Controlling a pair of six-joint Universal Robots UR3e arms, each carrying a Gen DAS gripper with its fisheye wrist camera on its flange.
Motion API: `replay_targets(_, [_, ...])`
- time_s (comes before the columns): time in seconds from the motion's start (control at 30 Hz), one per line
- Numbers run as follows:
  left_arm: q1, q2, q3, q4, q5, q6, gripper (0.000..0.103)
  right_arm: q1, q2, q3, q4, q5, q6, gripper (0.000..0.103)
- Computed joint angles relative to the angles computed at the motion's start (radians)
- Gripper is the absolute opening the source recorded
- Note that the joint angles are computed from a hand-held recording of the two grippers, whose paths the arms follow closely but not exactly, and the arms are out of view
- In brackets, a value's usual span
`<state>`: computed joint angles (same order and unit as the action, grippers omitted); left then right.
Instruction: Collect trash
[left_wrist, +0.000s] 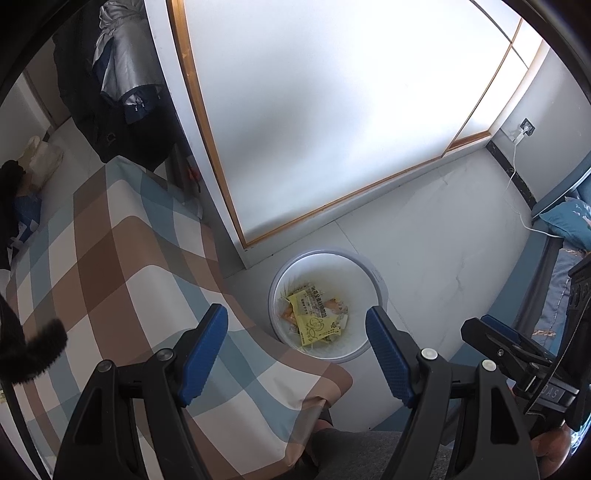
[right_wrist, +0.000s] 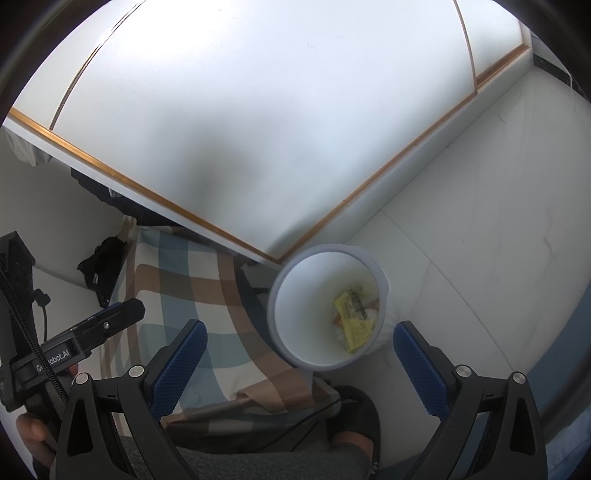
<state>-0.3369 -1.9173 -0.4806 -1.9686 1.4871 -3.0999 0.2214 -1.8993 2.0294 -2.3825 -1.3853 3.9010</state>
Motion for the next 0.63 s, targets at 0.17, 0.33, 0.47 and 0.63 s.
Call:
replay_targets(0.17, [-0.003, 0.003, -0.006, 0.009, 0.003, 0.000, 0.074, 0.002, 0.004, 0.001, -0.005, 0.000, 0.004, 0.102])
replay_targets(0.33, [-0.024, 0.003, -0.015, 0.020, 0.026, 0.015, 0.074, 0.003, 0.005, 0.002, -0.007, 0.000, 0.004, 0.102])
replay_targets(0.47, [-0.016, 0.013, -0.040, 0.034, 0.019, 0.012, 0.075, 0.004, 0.004, 0.003, -0.005, 0.000, 0.006, 0.102])
replay_targets(0.63, [0.012, 0.034, -0.066, 0.055, -0.011, -0.001, 0.079, 0.009, 0.003, 0.000, 0.004, -0.009, 0.013, 0.102])
